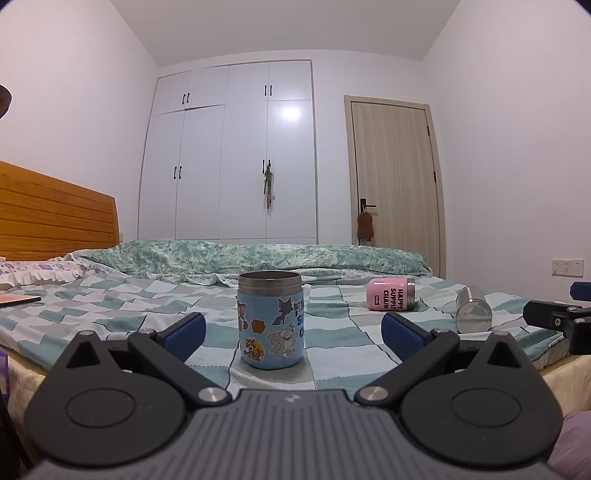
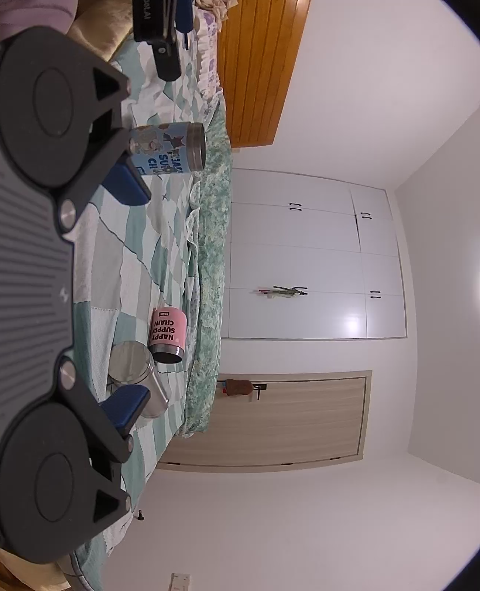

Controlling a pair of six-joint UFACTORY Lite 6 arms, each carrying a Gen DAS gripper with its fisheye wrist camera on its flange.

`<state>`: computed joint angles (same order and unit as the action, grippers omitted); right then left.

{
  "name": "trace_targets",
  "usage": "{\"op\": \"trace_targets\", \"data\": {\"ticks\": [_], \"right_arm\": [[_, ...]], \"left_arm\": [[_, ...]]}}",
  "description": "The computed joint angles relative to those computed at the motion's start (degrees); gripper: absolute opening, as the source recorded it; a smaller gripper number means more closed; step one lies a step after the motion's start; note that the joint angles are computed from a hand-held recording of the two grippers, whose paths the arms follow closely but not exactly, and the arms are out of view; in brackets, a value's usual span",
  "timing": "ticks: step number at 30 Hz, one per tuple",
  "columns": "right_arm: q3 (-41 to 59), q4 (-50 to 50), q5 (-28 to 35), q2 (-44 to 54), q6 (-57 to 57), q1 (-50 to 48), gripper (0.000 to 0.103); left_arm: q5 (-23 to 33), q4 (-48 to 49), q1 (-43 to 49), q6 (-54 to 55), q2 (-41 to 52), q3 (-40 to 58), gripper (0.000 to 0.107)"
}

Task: Flip cup upright

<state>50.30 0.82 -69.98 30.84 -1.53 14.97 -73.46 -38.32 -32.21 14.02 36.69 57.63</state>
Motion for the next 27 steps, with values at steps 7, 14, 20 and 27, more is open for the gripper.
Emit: {"op": "trace_targets", "data": {"ticks": [7,14,20,27], "right_arm": [[-0.2,0.4,-0.2,0.0,-0.3,0.3,0.103],[-0.2,0.4,-0.3,0.1,-0.3,0.3,0.103],[-0.2,0.3,-0.3,0.1,-0.2,0.3,0.103],[-0.2,0.3,-0.3,0.1,-0.3,0.3,0.103]], "left_arm": [[-0.1,0.1,-0.1,-0.1,0.0,-0.1,0.103],[-0.1,0.3,-0.2,-0.3,-0.1,-0.3,0.103],[-0.3,0.6,-0.2,-0.5,-0.3,-0.7,0.103],[-0.2,0.7,-0.1,-0.3,-0.4,-0.8,0.103]]}}
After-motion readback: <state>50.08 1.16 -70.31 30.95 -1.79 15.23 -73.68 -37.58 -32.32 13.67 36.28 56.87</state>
